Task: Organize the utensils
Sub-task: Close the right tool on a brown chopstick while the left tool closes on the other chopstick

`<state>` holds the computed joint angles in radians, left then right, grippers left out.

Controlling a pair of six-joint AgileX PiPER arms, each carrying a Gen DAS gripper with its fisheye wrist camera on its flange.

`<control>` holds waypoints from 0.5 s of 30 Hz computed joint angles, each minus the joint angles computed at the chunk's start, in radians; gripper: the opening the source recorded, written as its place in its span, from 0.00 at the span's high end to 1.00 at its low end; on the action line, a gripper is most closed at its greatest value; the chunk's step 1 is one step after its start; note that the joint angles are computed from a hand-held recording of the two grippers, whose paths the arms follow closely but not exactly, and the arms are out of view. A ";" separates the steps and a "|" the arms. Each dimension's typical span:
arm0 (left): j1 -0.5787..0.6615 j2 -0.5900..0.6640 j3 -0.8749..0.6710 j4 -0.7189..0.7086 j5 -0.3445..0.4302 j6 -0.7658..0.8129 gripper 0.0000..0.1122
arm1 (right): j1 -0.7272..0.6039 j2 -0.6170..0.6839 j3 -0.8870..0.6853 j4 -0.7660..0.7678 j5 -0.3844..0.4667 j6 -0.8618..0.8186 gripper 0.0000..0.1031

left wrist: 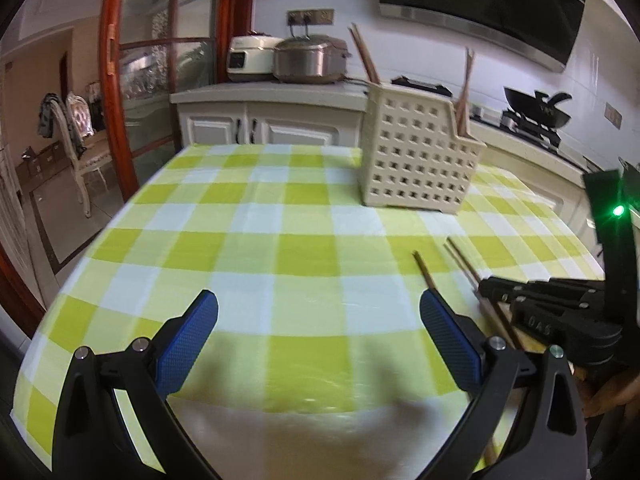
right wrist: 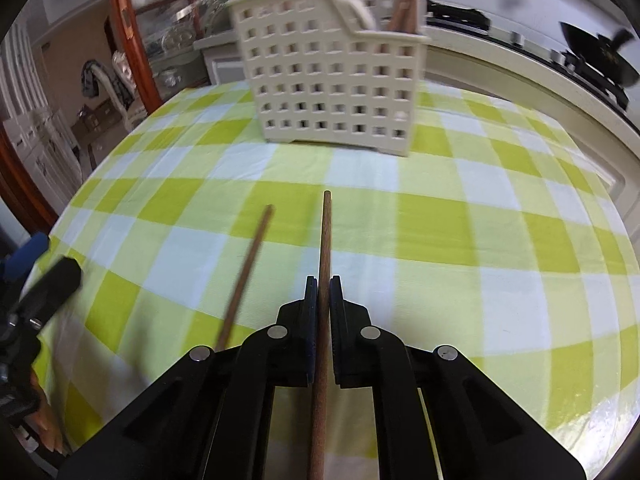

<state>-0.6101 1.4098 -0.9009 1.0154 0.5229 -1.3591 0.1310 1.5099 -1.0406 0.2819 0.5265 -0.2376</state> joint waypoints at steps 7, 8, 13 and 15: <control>-0.079 0.125 -0.130 -0.091 0.044 0.080 0.20 | -0.168 -0.042 0.034 0.239 0.041 -0.259 0.93; -0.087 0.150 -0.161 -0.122 0.050 0.112 0.22 | -0.197 -0.047 0.036 0.280 0.057 -0.307 0.93; -0.084 0.241 -0.268 -0.288 0.067 0.268 0.46 | -0.283 -0.061 0.046 0.399 0.107 -0.454 0.93; -0.082 0.281 -0.311 -0.348 0.082 0.328 0.53 | -0.307 -0.062 0.052 0.431 0.122 -0.497 0.93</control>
<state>-0.6920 1.6905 -1.2115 0.6674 0.6051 -1.0313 -0.1756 1.4478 -0.9889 0.7131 0.6489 -0.7351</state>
